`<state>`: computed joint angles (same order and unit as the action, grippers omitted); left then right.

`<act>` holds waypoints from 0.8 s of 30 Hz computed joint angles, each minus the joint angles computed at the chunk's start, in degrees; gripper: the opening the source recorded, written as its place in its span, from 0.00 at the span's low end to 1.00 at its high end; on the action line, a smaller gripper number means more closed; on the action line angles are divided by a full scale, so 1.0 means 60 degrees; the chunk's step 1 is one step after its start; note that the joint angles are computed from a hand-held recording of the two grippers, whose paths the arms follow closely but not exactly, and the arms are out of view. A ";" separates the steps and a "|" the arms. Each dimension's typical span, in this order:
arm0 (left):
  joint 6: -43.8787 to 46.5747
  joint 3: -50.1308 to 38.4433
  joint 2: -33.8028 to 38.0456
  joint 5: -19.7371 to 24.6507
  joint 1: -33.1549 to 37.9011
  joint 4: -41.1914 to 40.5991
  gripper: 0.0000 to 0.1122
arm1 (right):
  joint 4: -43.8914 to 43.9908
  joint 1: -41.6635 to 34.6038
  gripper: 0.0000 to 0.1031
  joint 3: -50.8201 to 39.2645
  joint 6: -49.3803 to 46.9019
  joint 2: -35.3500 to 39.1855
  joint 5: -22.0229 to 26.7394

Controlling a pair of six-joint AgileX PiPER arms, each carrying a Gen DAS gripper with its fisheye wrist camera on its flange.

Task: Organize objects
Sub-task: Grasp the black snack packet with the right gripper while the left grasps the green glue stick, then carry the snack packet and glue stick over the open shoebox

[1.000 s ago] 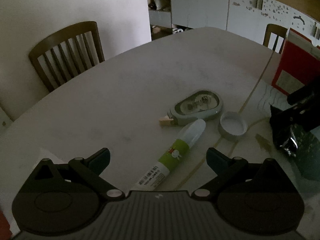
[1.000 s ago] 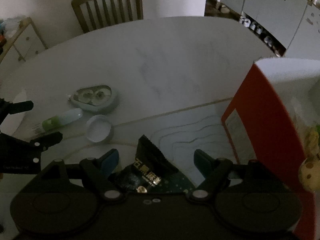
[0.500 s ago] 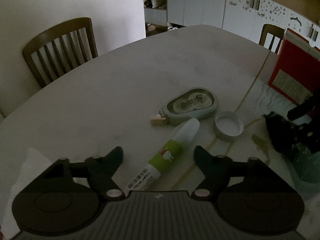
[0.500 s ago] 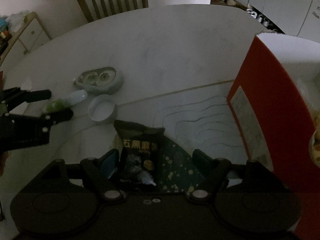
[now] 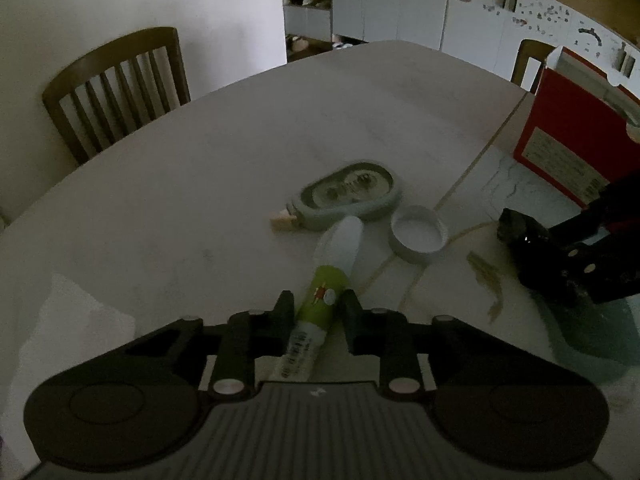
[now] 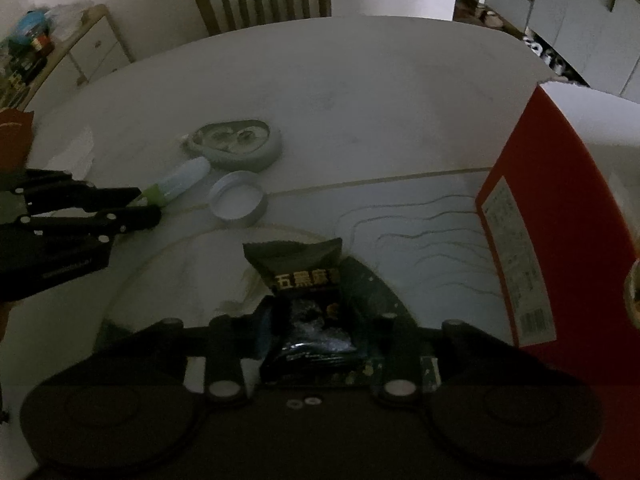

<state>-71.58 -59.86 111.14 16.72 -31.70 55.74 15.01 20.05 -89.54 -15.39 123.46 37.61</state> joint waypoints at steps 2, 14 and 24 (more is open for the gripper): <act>-0.0055 0.0079 -0.0079 0.0057 -0.0106 -0.0214 0.15 | 0.0163 -0.0032 0.34 0.0270 -0.0215 -0.0153 -0.0118; -0.3984 0.1218 -0.1024 0.0155 -0.1176 0.1131 0.15 | 0.1599 -0.0554 0.34 0.2381 -0.1881 -0.1736 -0.0275; -0.6339 0.1386 -0.1739 0.1218 -0.3045 0.1273 0.15 | 0.2952 -0.1676 0.34 0.3829 -0.3758 -0.3332 0.0161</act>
